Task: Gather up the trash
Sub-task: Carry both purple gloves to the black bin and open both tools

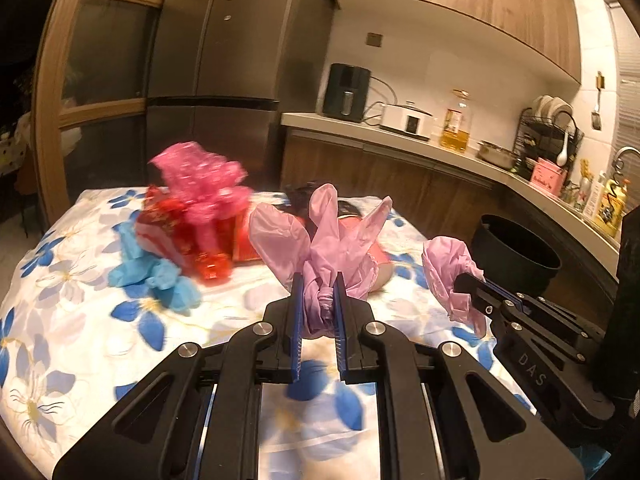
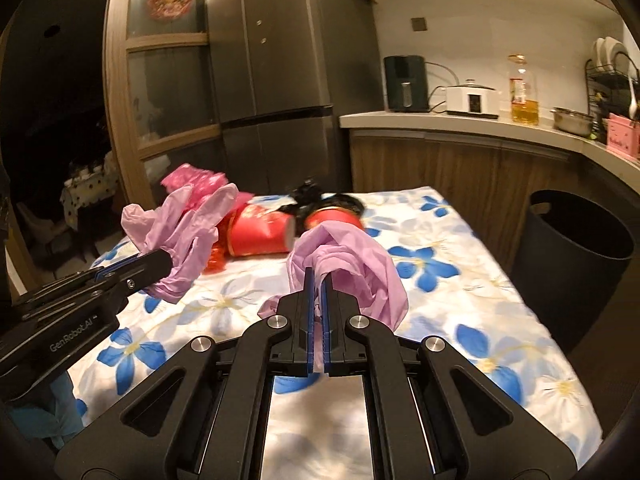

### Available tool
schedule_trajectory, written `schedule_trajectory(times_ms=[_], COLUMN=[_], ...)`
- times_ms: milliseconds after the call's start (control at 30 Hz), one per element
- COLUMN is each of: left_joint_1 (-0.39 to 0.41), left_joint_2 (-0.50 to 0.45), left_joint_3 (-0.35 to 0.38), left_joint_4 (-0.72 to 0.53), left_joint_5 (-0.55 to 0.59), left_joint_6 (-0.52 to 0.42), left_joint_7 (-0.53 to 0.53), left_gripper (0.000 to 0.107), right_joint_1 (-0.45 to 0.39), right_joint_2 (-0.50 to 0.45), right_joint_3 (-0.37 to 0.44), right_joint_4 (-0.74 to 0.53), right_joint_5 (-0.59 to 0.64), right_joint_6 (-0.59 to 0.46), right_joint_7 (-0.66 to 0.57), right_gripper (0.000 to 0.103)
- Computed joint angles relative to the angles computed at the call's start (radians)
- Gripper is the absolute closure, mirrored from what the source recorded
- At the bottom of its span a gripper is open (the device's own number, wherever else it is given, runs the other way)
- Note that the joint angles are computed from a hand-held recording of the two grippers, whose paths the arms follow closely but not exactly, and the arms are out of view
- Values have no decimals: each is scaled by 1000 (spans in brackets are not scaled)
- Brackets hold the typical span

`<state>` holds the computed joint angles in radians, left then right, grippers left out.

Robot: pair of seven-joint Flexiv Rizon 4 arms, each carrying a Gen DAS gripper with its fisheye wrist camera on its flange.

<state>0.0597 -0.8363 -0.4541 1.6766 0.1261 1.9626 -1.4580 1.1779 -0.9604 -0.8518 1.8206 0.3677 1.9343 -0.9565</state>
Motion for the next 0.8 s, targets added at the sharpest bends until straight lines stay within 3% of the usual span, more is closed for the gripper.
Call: schedule_trajectory(times_ms=[367,800], left_joint_1=[-54,-138], left_joint_2=[-51,-160], left_joint_3=[-63,-182], left_joint_4=[-99,-283], left_joint_5=[14,-38], left_joint_6=[-63,-173], left_joint_7=[86,292], left_gripper=[94,94], right_joint_1=[40,39], right_joint_2=[5,-26], right_joint_3=[-87,-203], right_joint_4=[112,198], right_joint_5=[90,132], right_joint_6=[34,34], right_joint_7=[9,57], right_gripper=[101,101])
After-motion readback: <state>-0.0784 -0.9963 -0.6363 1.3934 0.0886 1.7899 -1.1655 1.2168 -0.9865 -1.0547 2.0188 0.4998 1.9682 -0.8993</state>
